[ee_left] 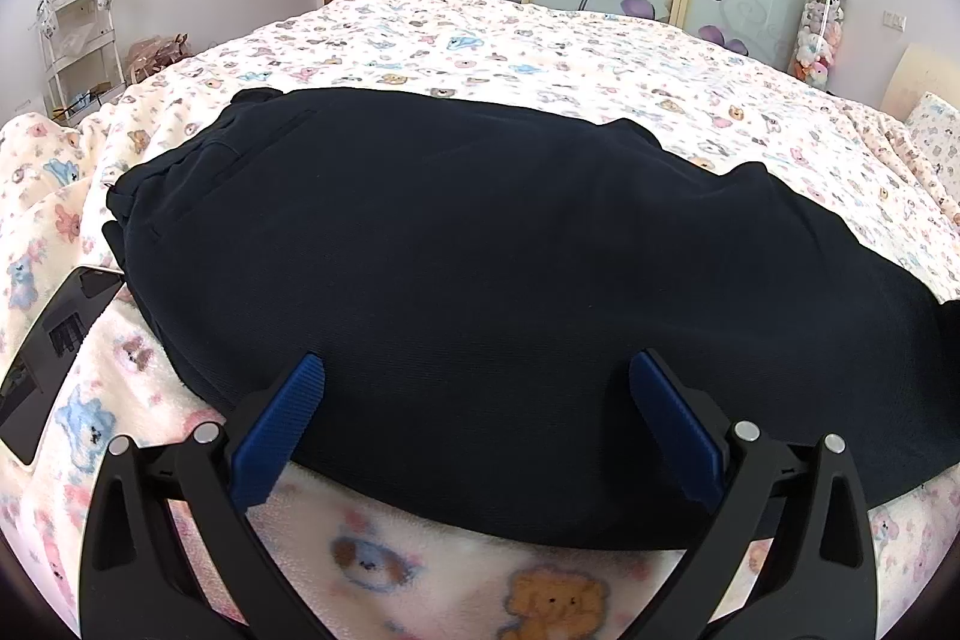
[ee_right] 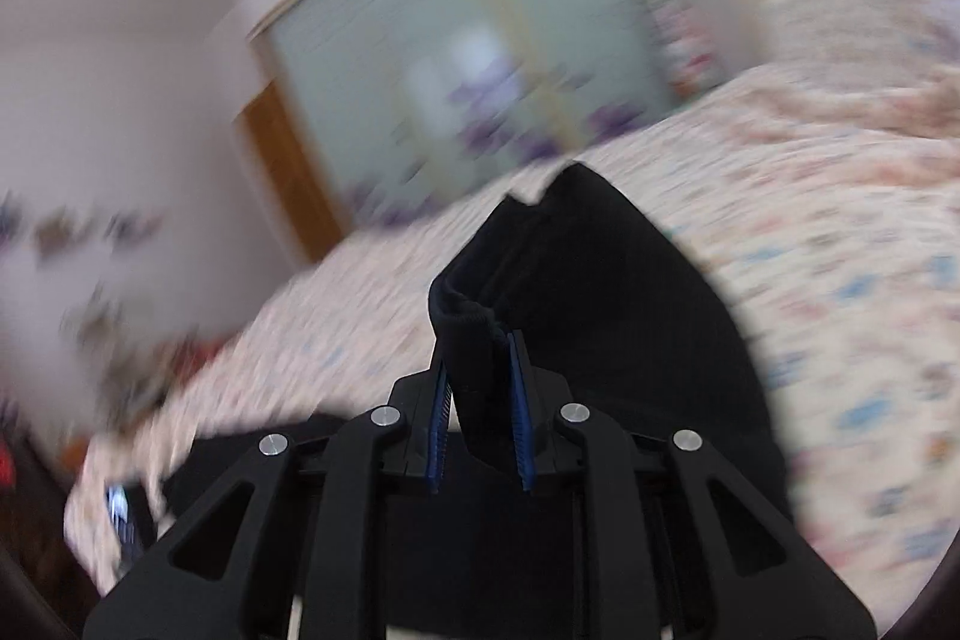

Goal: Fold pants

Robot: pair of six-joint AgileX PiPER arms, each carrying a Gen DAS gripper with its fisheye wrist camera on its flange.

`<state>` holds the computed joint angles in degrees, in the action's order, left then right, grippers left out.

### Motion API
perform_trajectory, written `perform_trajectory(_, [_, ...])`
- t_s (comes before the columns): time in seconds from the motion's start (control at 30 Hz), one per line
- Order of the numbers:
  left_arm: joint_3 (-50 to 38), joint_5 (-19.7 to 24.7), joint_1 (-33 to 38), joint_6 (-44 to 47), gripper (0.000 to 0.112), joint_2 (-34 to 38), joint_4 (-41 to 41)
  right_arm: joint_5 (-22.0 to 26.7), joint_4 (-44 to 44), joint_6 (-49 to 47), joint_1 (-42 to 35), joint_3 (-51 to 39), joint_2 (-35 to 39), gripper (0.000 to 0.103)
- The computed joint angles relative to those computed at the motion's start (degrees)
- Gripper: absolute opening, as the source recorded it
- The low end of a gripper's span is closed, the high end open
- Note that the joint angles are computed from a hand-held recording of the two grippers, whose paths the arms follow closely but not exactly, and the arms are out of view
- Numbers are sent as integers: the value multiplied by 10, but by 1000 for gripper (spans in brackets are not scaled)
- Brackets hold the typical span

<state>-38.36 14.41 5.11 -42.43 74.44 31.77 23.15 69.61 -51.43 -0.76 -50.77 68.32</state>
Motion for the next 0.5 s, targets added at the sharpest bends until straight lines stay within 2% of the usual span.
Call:
perform_trajectory(0.1, [2,-3,3,16,101,-2,-16,0,-160,162,117,-55,124,19])
perform_trajectory(0.17, [3,-5,6,28,101,-3,-29,19,-251,259,157,-86,190,19])
perform_trajectory(0.27, [3,-12,18,94,101,-6,-92,-20,-274,297,190,-79,183,19])
perform_trajectory(0.37, [5,-17,23,130,101,-9,-130,-45,-413,380,233,-90,166,20])
perform_trajectory(0.43, [5,-16,24,132,101,-10,-131,-3,-528,444,259,-118,202,28])
perform_trajectory(0.47, [5,-16,24,132,101,-10,-131,31,-585,493,276,-139,224,35])
perform_trajectory(0.5, [6,-17,27,152,101,-11,-150,43,-630,529,292,-143,233,44])
